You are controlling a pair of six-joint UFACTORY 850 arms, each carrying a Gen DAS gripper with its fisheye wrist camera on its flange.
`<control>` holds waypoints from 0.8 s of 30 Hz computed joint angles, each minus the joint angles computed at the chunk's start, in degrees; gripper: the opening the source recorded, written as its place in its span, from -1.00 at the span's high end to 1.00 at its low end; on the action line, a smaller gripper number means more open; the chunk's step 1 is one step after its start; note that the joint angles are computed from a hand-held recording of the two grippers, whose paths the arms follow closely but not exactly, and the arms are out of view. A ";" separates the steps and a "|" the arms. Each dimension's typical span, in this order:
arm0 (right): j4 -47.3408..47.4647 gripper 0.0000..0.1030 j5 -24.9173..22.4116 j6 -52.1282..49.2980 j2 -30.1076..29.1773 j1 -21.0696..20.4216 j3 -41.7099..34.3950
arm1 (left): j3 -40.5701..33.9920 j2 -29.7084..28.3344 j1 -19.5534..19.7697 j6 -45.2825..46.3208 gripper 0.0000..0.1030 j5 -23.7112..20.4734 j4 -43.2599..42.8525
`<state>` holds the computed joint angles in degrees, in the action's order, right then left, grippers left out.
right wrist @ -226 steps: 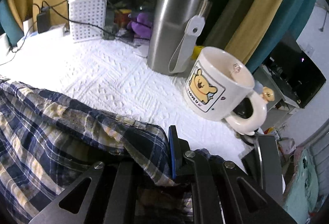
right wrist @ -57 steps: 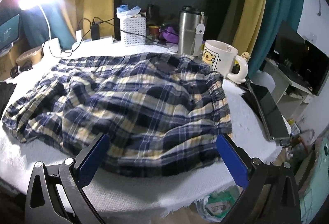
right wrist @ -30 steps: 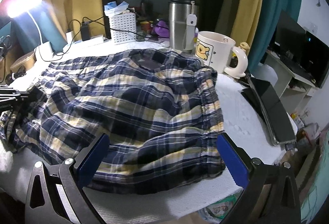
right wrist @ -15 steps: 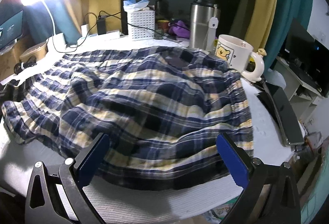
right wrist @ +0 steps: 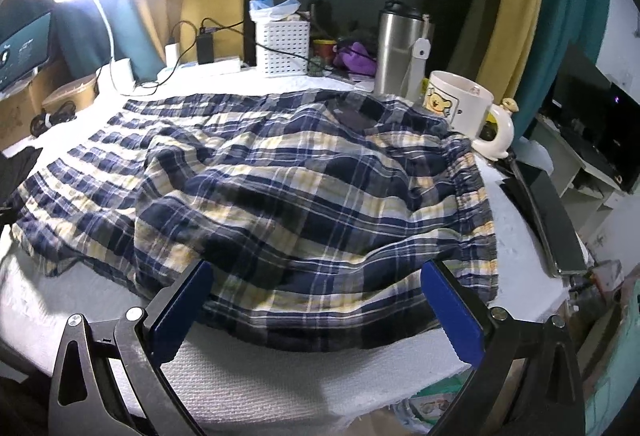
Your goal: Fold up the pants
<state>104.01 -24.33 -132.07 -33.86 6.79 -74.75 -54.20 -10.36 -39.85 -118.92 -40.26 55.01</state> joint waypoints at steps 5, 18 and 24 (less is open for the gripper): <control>1.01 -1.00 0.32 1.49 -0.43 -0.64 -1.16 | 0.67 2.27 0.91 0.99 0.71 -2.73 1.83; -5.11 -1.00 4.43 13.87 -4.98 -1.70 -9.40 | -8.11 -4.60 11.91 17.54 0.31 11.40 3.05; -12.86 -1.00 6.35 21.77 -7.66 -0.81 -13.68 | -14.38 -11.10 15.64 33.48 0.31 13.27 -8.04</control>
